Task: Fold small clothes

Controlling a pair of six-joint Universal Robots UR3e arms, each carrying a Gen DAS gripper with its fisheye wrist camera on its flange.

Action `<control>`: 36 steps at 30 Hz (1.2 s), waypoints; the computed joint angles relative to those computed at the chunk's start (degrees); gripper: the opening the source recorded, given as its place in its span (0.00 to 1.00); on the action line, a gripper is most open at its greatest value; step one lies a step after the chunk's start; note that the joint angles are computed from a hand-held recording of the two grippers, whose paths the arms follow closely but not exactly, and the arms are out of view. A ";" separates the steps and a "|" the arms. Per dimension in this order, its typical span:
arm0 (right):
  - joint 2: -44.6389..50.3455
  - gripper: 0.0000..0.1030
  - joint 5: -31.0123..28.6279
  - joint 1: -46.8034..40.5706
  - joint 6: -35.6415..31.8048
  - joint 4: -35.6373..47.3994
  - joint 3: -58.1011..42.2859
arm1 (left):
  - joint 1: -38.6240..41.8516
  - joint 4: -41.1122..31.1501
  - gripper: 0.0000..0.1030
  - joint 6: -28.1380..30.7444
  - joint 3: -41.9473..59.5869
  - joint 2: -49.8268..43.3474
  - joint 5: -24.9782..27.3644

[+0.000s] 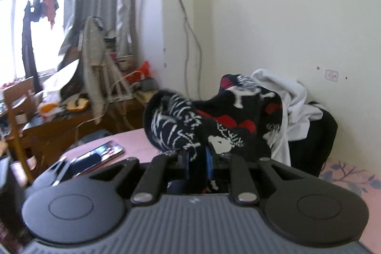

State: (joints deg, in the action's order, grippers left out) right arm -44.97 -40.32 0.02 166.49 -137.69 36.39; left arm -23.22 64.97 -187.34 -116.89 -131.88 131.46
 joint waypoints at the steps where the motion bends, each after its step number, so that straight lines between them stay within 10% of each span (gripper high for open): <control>1: -2.99 0.10 0.90 -0.78 -0.01 -1.65 4.95 | 0.04 0.01 1.00 -0.30 0.11 0.08 0.20; 7: -20.29 0.10 15.50 -10.83 -8.74 -6.23 34.67 | 0.34 1.71 1.00 -0.39 -0.53 0.09 -0.12; 12: -29.65 0.22 24.47 -17.79 -35.92 26.45 39.50 | -0.39 1.05 1.00 1.20 0.72 -0.46 0.32; 15: -29.79 0.66 21.59 -18.93 -22.05 8.14 45.59 | -0.71 0.48 1.00 1.83 1.44 -0.70 0.83; 20: -23.23 0.83 25.67 -21.57 0.52 -15.93 50.04 | -0.64 -1.39 1.00 0.76 1.05 -0.03 0.66; 25: -13.84 0.83 16.83 -17.95 12.91 -19.04 40.78 | -0.20 -1.94 1.00 0.28 0.41 0.48 0.00; 31: -8.86 0.63 10.03 -9.56 2.17 0.74 31.80 | 3.30 -2.81 1.00 -4.68 -4.50 3.82 -5.43; 36: -15.74 0.33 3.93 -6.04 -2.48 -6.02 39.48 | 19.85 -10.10 1.00 -14.26 -17.36 16.91 -35.69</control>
